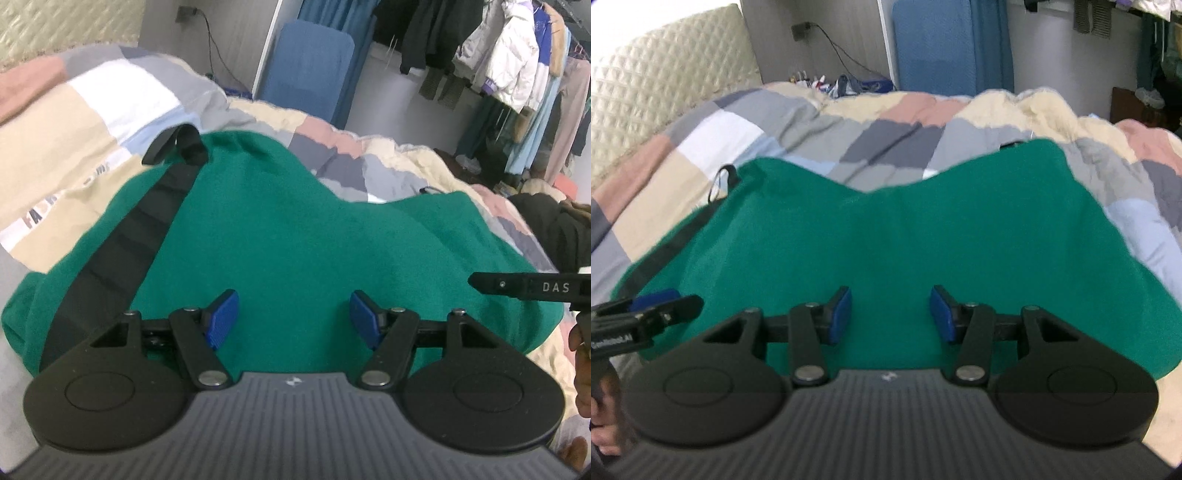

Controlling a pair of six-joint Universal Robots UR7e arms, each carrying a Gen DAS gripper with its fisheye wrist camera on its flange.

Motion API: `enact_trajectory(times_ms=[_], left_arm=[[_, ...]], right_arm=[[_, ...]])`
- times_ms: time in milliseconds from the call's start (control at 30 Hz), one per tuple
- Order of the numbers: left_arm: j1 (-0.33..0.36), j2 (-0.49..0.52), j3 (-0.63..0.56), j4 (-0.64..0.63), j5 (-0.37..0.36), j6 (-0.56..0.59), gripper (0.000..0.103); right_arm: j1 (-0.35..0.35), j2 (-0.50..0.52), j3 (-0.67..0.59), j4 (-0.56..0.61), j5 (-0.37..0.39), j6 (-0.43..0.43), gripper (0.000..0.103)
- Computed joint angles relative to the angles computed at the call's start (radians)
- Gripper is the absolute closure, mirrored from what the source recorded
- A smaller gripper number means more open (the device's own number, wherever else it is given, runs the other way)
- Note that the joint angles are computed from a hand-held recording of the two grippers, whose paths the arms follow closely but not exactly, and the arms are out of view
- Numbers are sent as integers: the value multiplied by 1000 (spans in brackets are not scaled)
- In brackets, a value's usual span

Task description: Fold large clothes

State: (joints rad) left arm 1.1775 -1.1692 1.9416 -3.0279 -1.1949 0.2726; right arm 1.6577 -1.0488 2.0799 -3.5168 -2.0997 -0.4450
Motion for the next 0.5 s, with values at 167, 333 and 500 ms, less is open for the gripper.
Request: enact_trajectory(times_ms=[167, 333, 500], left_arm=[[4, 21, -7, -1, 12, 14, 31], [12, 6, -4, 2, -10, -6, 31], [2, -52, 30, 28, -26, -98, 31]], right_arm=[[-25, 21, -15, 41, 1, 36, 53], [-25, 36, -13, 15, -2, 49, 52], [-19, -26, 38, 8, 34, 154, 52]])
